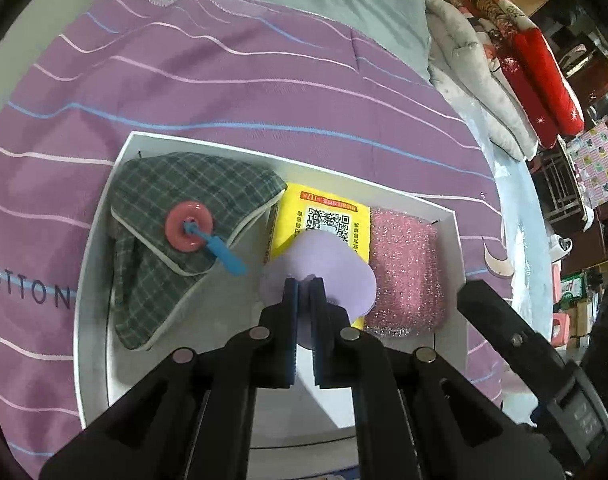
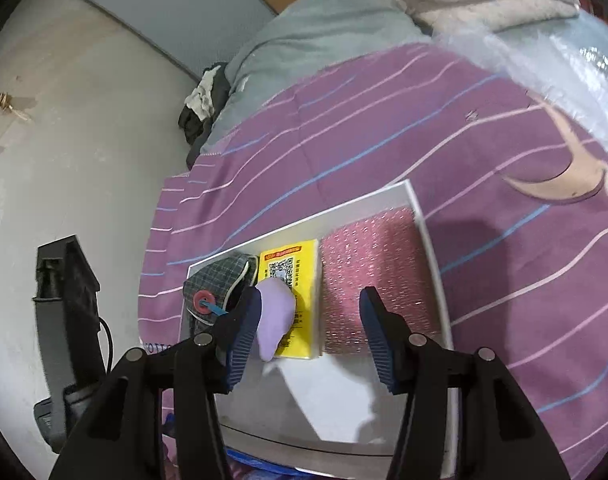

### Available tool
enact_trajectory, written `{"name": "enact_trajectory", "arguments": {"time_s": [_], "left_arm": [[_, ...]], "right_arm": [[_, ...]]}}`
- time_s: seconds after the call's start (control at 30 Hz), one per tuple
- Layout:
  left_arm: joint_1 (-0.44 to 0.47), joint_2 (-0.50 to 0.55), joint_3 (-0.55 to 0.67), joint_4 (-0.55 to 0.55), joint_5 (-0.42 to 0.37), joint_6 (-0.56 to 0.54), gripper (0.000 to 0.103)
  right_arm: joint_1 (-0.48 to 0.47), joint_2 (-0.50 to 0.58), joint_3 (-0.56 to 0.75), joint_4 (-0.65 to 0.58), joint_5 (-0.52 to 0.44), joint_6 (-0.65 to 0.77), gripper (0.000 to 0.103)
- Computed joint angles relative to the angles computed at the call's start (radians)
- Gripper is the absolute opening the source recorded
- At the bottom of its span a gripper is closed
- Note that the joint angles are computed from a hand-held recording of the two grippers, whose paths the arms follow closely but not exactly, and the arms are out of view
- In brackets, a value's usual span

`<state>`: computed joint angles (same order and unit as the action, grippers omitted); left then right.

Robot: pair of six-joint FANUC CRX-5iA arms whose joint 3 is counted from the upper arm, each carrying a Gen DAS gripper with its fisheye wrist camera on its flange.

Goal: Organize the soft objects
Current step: 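Open the right gripper on the yellow packet while the left gripper sets the lilac pad on it, then grasp the blue dog-print packet with the right gripper and lift it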

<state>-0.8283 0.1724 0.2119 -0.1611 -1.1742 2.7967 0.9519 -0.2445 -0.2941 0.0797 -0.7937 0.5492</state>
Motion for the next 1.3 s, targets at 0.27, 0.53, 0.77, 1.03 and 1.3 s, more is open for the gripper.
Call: {"name": "enact_trajectory", "arguments": {"time_s": [0.27, 0.53, 0.77, 1.03, 1.3], "left_arm": [[-0.022, 0.04, 0.077, -0.031, -0.086, -0.028, 0.033], [-0.076, 0.043, 0.148, -0.085, -0.151, -0.004, 0.036], [-0.173, 0.061, 0.27, -0.189, -0.293, 0.07, 0.036], [-0.247, 0.116, 0.414, -0.228, -0.465, 0.111, 0.036], [-0.313, 0.053, 0.298, -0.255, -0.386, 0.31, 0.036]], "right_arm": [[0.024, -0.025, -0.023, 0.05, -0.025, 0.016, 0.051], [-0.002, -0.03, 0.048, -0.06, -0.104, 0.069, 0.051], [0.008, -0.036, 0.144, -0.078, -0.28, 0.013, 0.051], [0.08, -0.114, 0.156, -0.038, -0.306, -0.071, 0.051], [0.15, -0.237, -0.023, 0.056, -0.144, -0.21, 0.051]]}}
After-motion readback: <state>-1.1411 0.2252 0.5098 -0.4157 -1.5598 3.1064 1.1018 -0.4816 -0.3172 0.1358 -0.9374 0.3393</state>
